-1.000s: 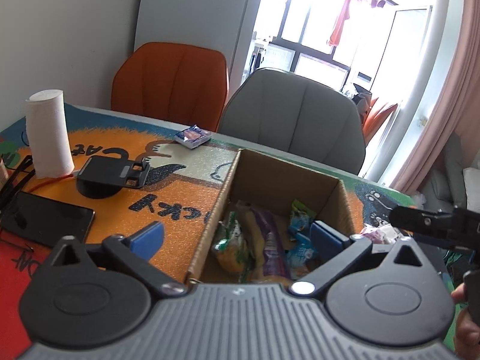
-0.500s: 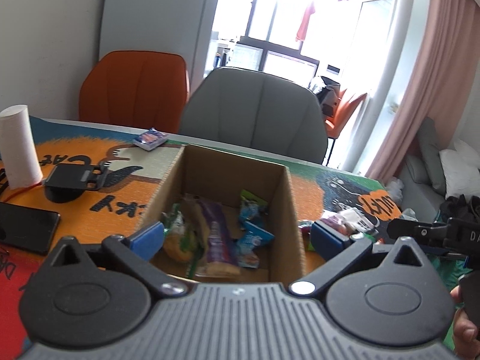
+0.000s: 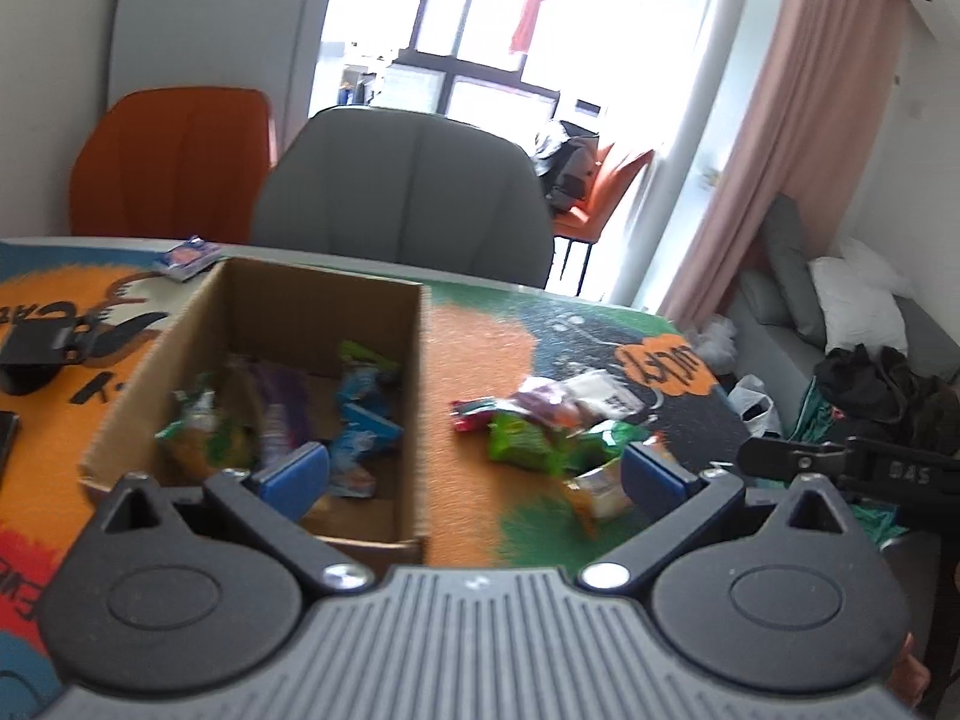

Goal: Organize snacks
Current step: 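Move both tools back to the pile and grasp the bread roll with the left tool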

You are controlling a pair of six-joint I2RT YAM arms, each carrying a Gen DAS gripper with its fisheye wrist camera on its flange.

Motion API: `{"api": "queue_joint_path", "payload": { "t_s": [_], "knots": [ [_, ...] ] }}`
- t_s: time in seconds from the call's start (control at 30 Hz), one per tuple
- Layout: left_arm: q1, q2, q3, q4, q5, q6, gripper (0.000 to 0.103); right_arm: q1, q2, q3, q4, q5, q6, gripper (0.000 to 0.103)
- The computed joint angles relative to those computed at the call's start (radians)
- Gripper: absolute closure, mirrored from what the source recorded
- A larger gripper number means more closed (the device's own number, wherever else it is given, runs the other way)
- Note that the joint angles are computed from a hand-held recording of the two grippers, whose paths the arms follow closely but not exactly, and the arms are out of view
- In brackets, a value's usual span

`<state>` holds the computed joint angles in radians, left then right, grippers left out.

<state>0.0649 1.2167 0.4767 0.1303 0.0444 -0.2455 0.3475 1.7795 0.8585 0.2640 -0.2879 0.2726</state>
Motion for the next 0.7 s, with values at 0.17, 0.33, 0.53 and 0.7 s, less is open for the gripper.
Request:
{"api": "queue_joint_path", "payload": {
  "t_s": [0.17,0.33,0.53,0.7],
  "knots": [
    [-0.091,0.046,0.014,0.05,-0.031,-0.033,0.0,-0.053,0.013,-0.023,0.023,-0.011,0.004,0.0],
    [-0.169,0.115,0.046,0.1,-0.057,-0.01,0.0,-0.113,0.041,-0.035,0.055,-0.028,0.016,0.0],
    [-0.218,0.261,0.113,0.165,-0.037,0.006,0.003,-0.173,0.085,-0.04,0.116,-0.045,0.042,0.0],
    [-0.222,0.396,0.168,0.219,-0.002,-0.004,0.017,-0.197,0.133,-0.013,0.131,-0.098,0.027,0.016]
  ]
}}
